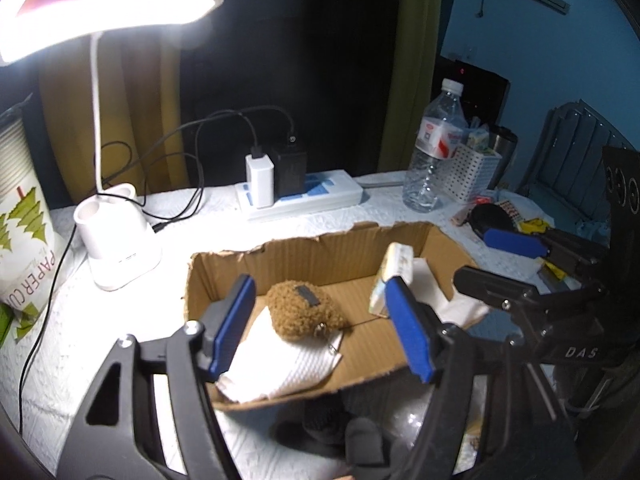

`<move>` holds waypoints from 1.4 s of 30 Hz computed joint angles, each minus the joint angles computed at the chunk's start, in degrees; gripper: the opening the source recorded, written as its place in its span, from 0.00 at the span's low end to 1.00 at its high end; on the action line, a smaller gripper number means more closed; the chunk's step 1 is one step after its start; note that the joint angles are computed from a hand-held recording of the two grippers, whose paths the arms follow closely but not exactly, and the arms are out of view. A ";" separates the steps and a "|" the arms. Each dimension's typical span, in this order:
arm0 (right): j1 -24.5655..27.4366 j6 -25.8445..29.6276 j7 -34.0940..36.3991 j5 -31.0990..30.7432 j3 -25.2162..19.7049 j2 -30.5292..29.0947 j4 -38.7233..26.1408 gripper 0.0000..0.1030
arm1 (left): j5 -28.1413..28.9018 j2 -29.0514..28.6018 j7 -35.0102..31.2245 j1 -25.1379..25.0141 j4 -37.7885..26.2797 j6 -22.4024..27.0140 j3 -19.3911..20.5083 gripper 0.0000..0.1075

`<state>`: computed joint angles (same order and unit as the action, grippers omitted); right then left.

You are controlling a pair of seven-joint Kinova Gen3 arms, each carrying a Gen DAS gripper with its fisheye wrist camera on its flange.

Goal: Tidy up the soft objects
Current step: 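Place the brown plush and tissue pack into the box, opening both grippers, then grasp the pink felt pouch with the left gripper while the right grasps the cotton swab packet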

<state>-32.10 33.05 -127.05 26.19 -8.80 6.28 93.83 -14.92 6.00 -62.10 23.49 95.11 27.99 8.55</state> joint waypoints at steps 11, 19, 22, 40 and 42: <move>-2.24 4.64 -9.12 6.96 -3.36 -4.29 2.94 0.71 | -0.79 -5.25 2.46 -0.49 5.05 -1.17 2.16 0.65; -2.69 7.50 -14.26 10.43 -6.56 -6.62 4.34 0.71 | -1.55 -8.68 4.02 -1.71 7.92 -1.52 4.72 0.65; -2.94 8.43 -15.77 11.28 -7.65 -7.31 4.80 0.71 | -1.72 -9.80 4.64 -2.31 8.97 -1.62 5.61 0.65; -4.06 11.05 -23.81 13.72 -12.04 -10.21 9.65 0.71 | -1.27 -14.55 7.62 -5.07 15.47 -1.77 10.17 0.65; -4.06 11.15 -24.42 13.55 -12.38 -10.55 10.34 0.71 | -1.05 -14.98 7.79 -5.21 16.29 -1.81 10.58 0.65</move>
<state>-36.16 44.20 -151.47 39.73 -21.18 -4.27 104.18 -15.97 -8.98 -54.31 18.29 111.40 26.18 19.13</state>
